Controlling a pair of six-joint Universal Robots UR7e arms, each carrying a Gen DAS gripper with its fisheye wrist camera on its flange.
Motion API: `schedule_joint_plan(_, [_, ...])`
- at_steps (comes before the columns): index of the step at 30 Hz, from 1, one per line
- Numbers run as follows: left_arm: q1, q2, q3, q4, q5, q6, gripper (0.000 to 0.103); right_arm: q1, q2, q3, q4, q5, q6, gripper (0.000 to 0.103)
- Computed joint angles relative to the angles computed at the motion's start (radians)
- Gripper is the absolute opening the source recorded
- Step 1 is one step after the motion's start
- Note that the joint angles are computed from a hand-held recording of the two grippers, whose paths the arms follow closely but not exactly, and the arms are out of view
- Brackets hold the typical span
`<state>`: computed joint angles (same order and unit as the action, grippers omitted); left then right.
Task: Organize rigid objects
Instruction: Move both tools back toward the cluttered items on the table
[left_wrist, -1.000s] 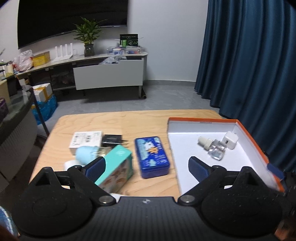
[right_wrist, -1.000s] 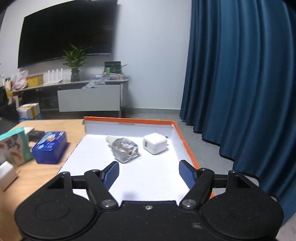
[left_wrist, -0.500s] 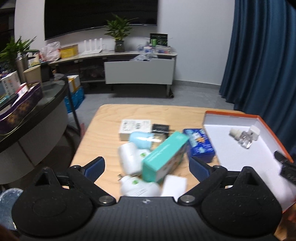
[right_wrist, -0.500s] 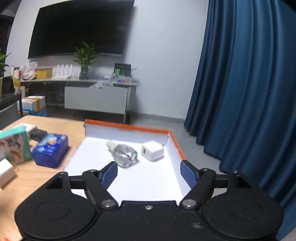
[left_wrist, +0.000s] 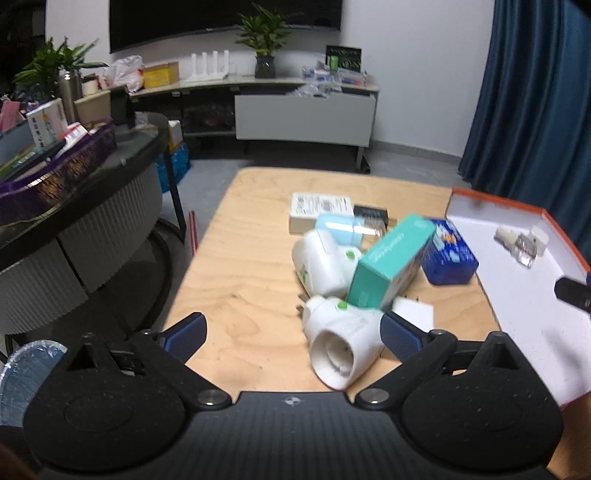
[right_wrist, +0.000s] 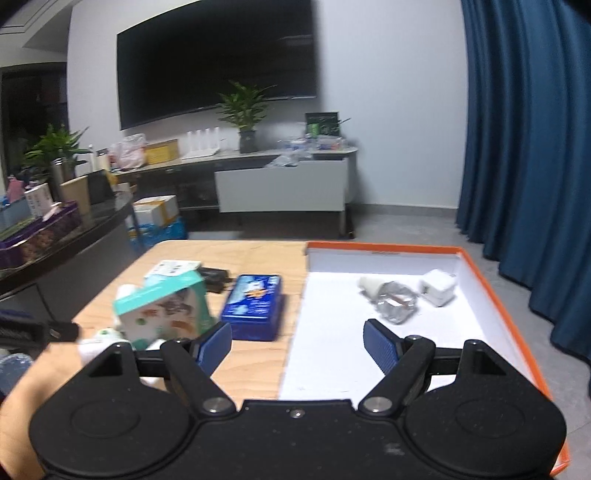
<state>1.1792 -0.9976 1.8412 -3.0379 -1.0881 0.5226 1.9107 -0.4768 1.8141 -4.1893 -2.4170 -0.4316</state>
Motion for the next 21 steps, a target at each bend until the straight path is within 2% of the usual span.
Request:
schedule_joint_plan(8, [0.024,0.059,-0.029,-0.001,-0.012,0.071,0.103,0.017,0.014,-0.031,0.036,-0.015,0.0,0.092])
schedule_joint_plan(14, [0.031,0.109,-0.049,-0.062,-0.013,0.113,0.103,0.024,0.018,-0.045,0.042,-0.024,-0.022,0.092])
schedule_joint_plan(15, [0.034,0.117,-0.059,-0.064,-0.013,0.114,0.102,0.025,0.018,-0.046,0.043,-0.027,-0.024,0.092])
schedule_joint_plan(16, [0.039,0.124,-0.069,-0.062,-0.015,0.108,0.096,0.026,0.018,-0.048,0.044,-0.029,-0.026,0.092])
schedule_joint_plan(17, [0.045,0.127,-0.079,-0.046,-0.023,0.094,0.085,0.026,0.017,-0.049,0.046,-0.027,-0.025,0.092])
schedule_joint_plan(21, [0.059,0.121,-0.08,-0.04,-0.051,0.092,0.084,0.026,0.014,-0.058,0.086,-0.032,-0.004,0.092])
